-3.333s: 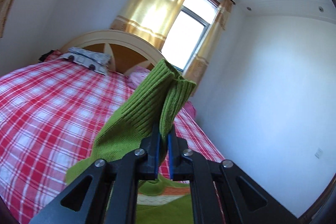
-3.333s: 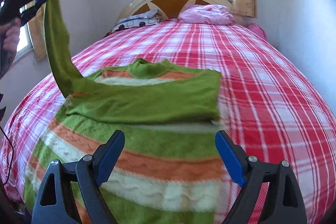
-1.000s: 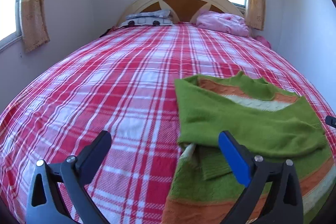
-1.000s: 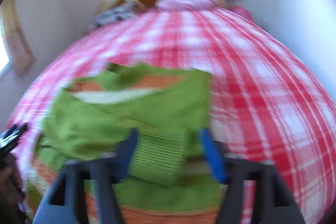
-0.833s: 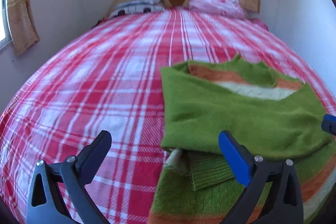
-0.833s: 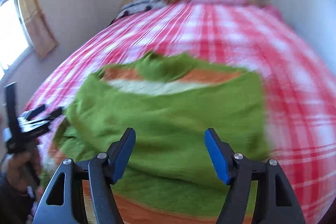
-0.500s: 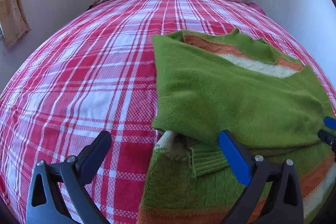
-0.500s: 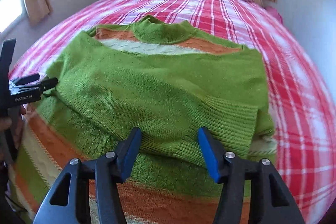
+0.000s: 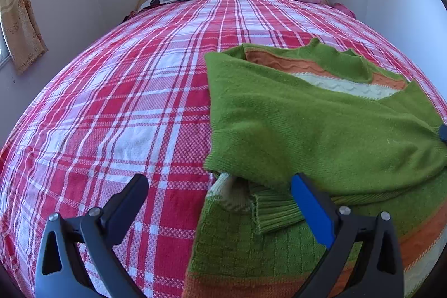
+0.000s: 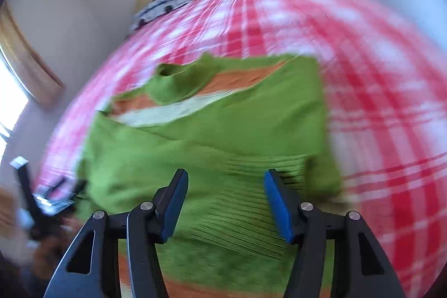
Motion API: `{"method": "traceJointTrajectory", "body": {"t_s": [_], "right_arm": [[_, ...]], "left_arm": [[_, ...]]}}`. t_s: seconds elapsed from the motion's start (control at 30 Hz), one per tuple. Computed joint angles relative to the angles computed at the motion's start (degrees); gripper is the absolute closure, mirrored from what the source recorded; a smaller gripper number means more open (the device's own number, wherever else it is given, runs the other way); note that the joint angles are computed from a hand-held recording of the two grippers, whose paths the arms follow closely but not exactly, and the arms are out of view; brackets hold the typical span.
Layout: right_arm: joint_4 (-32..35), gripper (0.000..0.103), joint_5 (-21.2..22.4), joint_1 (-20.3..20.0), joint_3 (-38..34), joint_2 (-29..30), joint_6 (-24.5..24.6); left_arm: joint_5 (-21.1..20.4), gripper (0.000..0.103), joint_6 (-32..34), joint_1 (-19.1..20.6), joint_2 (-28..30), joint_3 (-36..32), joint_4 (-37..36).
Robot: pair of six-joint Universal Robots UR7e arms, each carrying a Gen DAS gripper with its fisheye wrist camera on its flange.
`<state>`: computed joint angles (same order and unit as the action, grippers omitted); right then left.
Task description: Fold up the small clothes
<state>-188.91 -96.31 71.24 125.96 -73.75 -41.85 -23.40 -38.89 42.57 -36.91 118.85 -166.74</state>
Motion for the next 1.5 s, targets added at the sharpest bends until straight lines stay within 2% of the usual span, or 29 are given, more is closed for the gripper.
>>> {"method": "traceJointTrajectory", "body": {"t_s": [0.07,0.1,0.2,0.23,0.27,0.37,0.6,0.73,0.9,1.0,1.17,1.5], "right_arm": [[-1.26,0.045,1.55,0.43,1.83,-0.46,-3.68],[-2.55,0.045,0.99,0.99,2.43,0.06,-5.31],[-9.74,0.045,-7.18,3.44,2.54,5.51,-10.83],[-10.73,0.045,-8.24,3.32,2.19,6.83,-11.50],[-11.94,0.044,-6.90,2.61,2.55,6.97,-11.94],[-9.17,0.044,-5.48,1.59,2.80,5.05,-10.67],[-11.39,0.044,-4.26,0.11,4.72,4.69,-13.77],[-14.56,0.044,-5.55,0.55,5.76,5.44,-14.49],[-14.63,0.042,-6.20,1.00,5.01,6.07,-13.83],[-16.94,0.042,-6.27,1.14,5.78,6.38,-14.63],[-15.52,0.040,-5.12,0.66,6.25,5.05,-13.60],[-18.24,0.037,-3.48,0.15,10.46,2.81,-13.91]], "left_arm": [[0.74,0.000,-0.67,-0.24,0.20,-0.20,1.13],[1.05,0.000,-0.92,-0.31,0.28,-0.27,1.56],[1.25,0.000,-0.98,-0.28,0.20,-0.27,1.73],[1.20,0.000,-1.10,-0.32,0.23,-0.34,1.90],[1.19,0.000,-1.13,-0.28,0.22,-0.37,2.09],[1.38,0.000,-1.29,-0.31,0.29,-0.40,2.31],[1.29,0.000,-1.68,-0.29,0.26,-0.37,2.68],[0.32,0.000,-3.64,-0.61,-0.40,0.37,3.73],[0.81,0.000,-4.70,-0.80,-0.28,-0.34,6.39],[0.49,0.000,-3.57,-1.05,-0.44,0.21,4.46],[-1.31,0.000,1.62,-2.48,-0.64,1.86,-1.60],[-5.03,0.000,-0.60,-7.84,-2.86,7.81,-5.22]]}}
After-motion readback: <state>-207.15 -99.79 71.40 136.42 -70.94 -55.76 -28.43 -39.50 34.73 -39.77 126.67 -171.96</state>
